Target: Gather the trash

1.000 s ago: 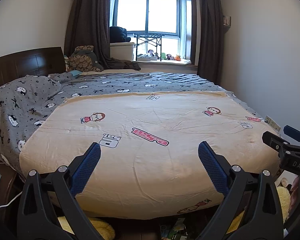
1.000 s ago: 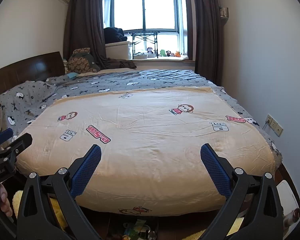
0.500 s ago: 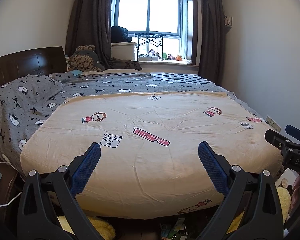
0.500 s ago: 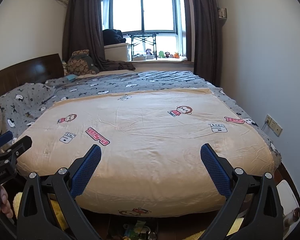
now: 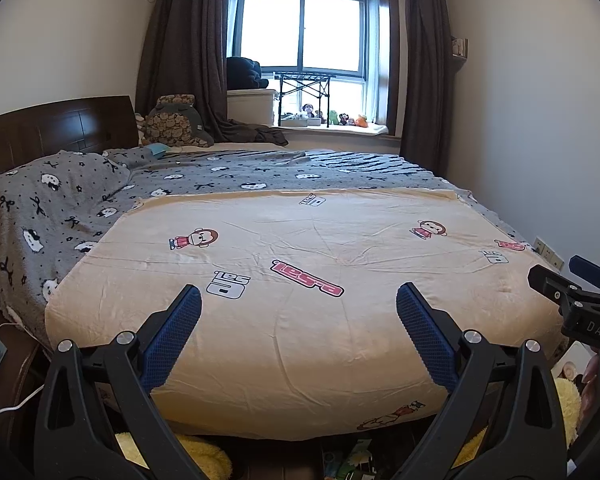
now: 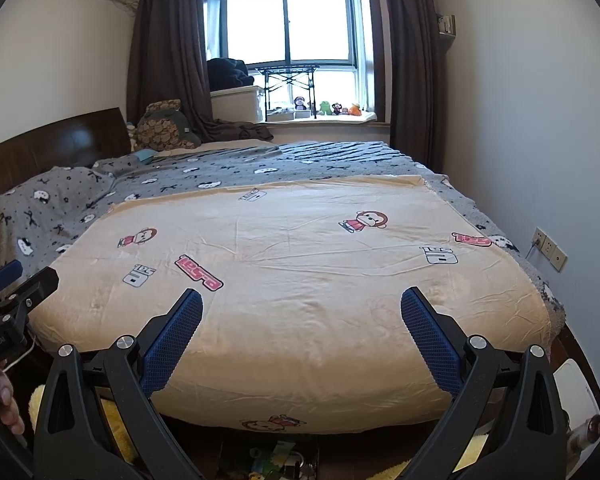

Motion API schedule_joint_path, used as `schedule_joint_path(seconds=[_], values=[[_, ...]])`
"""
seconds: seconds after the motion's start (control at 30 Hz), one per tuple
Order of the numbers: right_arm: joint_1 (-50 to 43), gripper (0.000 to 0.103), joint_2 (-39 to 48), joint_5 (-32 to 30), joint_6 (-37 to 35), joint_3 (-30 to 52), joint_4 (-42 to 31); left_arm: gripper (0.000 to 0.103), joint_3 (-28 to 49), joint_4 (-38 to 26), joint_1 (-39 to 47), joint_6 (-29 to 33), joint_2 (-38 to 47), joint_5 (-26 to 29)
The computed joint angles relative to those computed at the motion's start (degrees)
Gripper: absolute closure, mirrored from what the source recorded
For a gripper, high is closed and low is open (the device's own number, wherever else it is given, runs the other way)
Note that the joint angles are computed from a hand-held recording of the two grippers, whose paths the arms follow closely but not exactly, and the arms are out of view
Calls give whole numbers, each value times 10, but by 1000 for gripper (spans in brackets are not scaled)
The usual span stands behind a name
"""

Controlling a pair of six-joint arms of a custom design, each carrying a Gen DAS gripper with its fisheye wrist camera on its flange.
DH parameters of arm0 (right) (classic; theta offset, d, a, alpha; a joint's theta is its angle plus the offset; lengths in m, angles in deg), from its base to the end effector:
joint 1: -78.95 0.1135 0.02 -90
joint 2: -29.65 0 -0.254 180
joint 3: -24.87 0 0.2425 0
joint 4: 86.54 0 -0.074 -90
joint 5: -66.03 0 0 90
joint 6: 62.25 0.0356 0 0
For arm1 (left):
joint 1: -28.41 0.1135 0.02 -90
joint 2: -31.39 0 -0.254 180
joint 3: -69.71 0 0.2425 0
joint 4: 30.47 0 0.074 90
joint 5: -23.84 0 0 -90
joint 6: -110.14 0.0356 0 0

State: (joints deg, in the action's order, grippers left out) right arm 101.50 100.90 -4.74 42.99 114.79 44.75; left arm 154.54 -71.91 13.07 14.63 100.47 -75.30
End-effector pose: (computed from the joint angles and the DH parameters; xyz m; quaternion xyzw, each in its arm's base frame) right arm 0.2458 0.0894 0.3778 0.0288 0.8576 0.0227 0.5130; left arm 0.2533 -0.0636 0.3693 0.0301 0.8444 -0.0297 0.5340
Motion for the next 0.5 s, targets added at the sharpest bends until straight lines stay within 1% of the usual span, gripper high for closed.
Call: schedule_joint_path(seconds=[0.5], values=[[9,3,-2,10,3,-2,1,9,1,-1,-8,0,-1,-16]])
